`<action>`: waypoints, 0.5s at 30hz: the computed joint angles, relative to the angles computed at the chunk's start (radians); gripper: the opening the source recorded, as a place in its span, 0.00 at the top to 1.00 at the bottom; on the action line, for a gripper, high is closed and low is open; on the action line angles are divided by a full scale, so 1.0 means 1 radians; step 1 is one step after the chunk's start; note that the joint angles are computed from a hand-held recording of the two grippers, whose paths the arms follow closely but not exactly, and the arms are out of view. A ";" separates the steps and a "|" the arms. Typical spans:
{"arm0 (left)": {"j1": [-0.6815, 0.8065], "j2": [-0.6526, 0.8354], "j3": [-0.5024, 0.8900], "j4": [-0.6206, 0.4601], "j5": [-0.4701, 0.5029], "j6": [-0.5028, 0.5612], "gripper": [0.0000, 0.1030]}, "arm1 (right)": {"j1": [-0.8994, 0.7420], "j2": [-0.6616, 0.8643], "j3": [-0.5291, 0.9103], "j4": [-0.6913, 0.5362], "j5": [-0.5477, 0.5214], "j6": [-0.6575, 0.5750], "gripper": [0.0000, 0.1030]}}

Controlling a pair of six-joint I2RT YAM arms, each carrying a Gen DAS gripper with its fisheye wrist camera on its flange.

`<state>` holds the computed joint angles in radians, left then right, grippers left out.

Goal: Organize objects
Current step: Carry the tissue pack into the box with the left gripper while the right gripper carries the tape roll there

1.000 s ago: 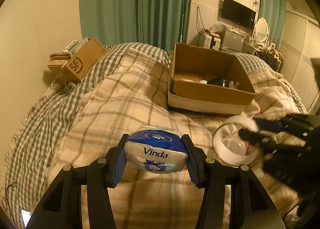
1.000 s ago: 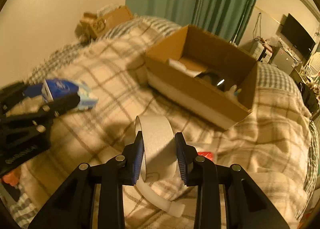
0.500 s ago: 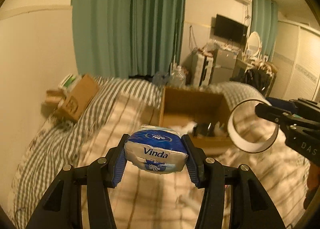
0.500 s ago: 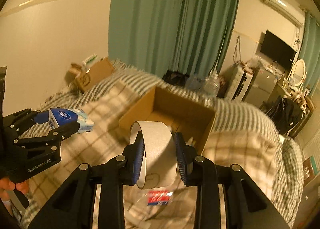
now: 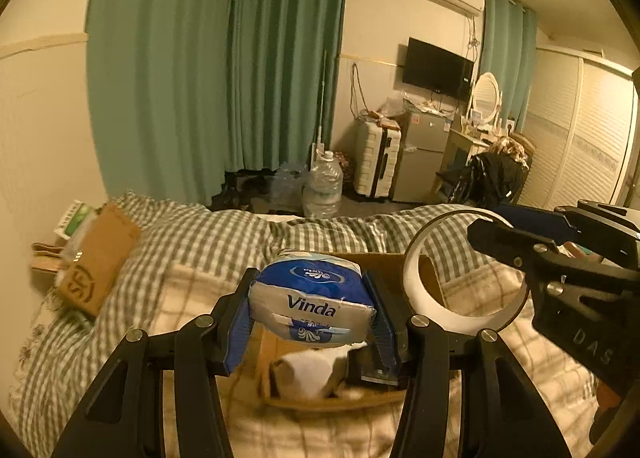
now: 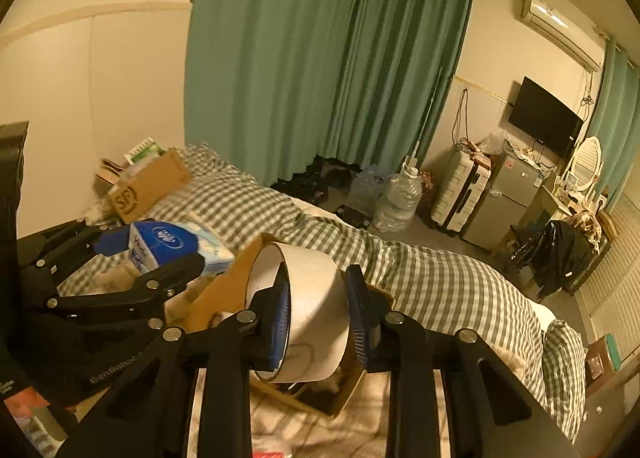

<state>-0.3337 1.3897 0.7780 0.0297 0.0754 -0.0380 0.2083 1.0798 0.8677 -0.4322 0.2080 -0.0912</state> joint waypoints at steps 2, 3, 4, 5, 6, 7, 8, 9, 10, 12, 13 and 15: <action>-0.009 0.098 0.029 0.044 -0.004 -0.004 0.49 | -0.044 0.071 0.000 0.058 -0.028 -0.021 0.75; -0.011 0.134 0.037 0.061 -0.003 -0.005 0.49 | -0.064 0.102 0.000 0.082 -0.040 -0.026 0.75; -0.013 0.193 0.059 0.080 -0.001 -0.004 0.49 | -0.085 0.136 0.000 0.109 -0.054 -0.030 0.75; -0.016 0.227 0.066 0.095 -0.004 -0.004 0.49 | -0.111 0.185 0.004 0.140 -0.075 -0.035 0.75; -0.025 0.259 0.076 0.105 -0.011 -0.004 0.49 | -0.125 0.206 0.003 0.155 -0.085 -0.038 0.75; -0.032 0.306 0.091 0.123 -0.019 0.002 0.49 | -0.144 0.244 0.008 0.176 -0.099 -0.042 0.75; -0.034 0.335 0.099 0.136 -0.024 0.006 0.49 | -0.164 0.281 0.008 0.199 -0.115 -0.046 0.75; -0.032 0.362 0.108 0.146 -0.022 0.011 0.49 | -0.182 0.309 0.007 0.217 -0.128 -0.051 0.75; -0.035 0.397 0.120 0.157 -0.022 0.010 0.49 | -0.198 0.350 0.008 0.242 -0.140 -0.052 0.75; -0.036 0.434 0.140 0.159 -0.010 0.009 0.49 | -0.219 0.391 0.002 0.271 -0.157 -0.056 0.75; -0.039 0.448 0.141 0.170 -0.005 0.010 0.49 | -0.230 0.413 0.002 0.286 -0.167 -0.057 0.75; -0.051 0.454 0.137 0.184 -0.016 0.008 0.47 | -0.247 0.437 -0.005 0.312 -0.195 -0.050 0.75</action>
<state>-0.3845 1.8434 0.9147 0.2142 0.0590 -0.0304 -0.0383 1.5172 0.8625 -0.1198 0.0130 -0.1409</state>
